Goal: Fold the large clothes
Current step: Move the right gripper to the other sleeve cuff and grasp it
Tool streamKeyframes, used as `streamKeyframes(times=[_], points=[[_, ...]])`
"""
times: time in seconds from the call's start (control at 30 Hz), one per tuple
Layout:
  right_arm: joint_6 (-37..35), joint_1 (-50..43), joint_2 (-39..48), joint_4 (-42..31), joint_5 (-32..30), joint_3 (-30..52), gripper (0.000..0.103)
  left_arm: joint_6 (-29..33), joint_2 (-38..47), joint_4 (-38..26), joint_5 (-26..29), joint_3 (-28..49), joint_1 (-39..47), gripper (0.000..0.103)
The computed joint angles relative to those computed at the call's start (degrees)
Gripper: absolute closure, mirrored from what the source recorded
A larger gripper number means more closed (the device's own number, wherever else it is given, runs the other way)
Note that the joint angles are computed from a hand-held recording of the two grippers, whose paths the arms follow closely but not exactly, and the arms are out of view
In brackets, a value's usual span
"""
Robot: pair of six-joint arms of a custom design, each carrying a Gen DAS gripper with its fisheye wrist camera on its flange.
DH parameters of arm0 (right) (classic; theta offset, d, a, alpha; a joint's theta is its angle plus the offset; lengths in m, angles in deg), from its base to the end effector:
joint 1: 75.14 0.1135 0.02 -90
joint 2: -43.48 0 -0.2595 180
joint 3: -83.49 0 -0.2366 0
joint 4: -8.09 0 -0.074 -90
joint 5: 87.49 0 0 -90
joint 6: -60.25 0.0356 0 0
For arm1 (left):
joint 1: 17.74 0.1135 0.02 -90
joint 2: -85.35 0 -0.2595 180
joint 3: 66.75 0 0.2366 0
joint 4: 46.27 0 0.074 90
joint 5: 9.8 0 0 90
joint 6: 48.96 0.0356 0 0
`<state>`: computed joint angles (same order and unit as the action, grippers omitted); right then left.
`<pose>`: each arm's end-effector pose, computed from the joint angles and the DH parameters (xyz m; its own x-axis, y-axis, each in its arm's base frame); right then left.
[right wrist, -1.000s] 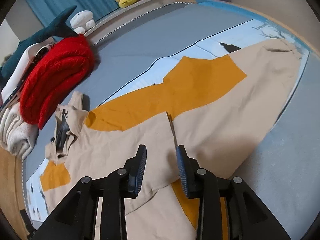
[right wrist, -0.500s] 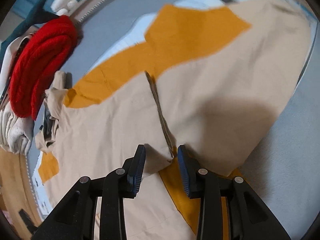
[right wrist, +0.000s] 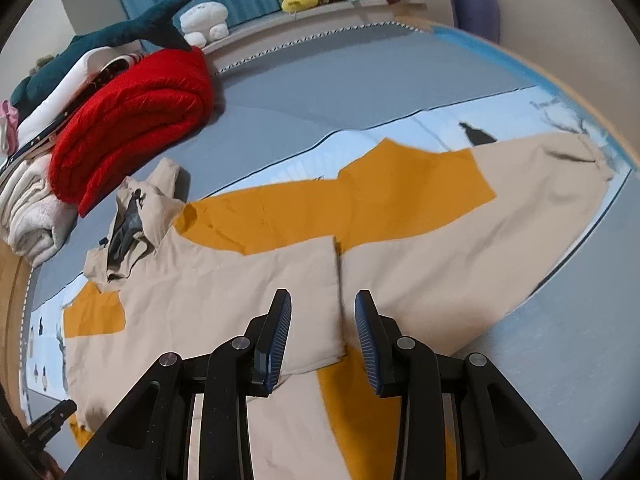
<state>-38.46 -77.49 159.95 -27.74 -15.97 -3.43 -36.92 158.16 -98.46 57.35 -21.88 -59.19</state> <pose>0.4081 -0.0055 0.1593 -0.8299 -0.1097 -0.5471 -0.2518 0.9486 0.1917 0.1370 -0.1026 0.1453 -0.7018 -0.5826 -0.4099 -0.6054 0.7911 -0.0878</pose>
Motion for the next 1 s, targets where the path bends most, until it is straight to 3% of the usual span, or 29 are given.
streamKeyframes(times=[0.33, 0.57, 0.7, 0.77, 0.83, 1.0], points=[[-0.7, -5.4, 0.9, 0.6, -1.1, 3.0, 0.068, -0.5, 3.4, 1.5, -0.3, 1.6, -1.0, 0.077], [-0.6, -9.8, 6.2, -0.9, -2.1, 11.3, 0.068, 0.4, 3.6, 2.6, 0.1, 1.2, -0.2, 0.077], [-0.5, -13.7, 13.1, -7.5, -6.5, 22.9, 0.068, 1.0, 3.8, 3.3, 0.6, 1.1, 0.3, 0.077], [-0.3, -15.5, 16.7, -10.5, -7.8, 28.8, 0.063, 1.7, 3.8, 3.9, 0.9, 0.8, 0.7, 0.077], [-0.1, -17.2, 20.3, -12.6, -8.2, 34.7, 0.056, 2.7, 3.8, 4.7, 1.2, 0.5, 1.5, 0.077], [3.5, -21.4, 31.0, -18.5, -7.4, 52.1, 0.056, 4.3, 3.8, 6.0, 2.0, -0.1, 3.1, 0.077]])
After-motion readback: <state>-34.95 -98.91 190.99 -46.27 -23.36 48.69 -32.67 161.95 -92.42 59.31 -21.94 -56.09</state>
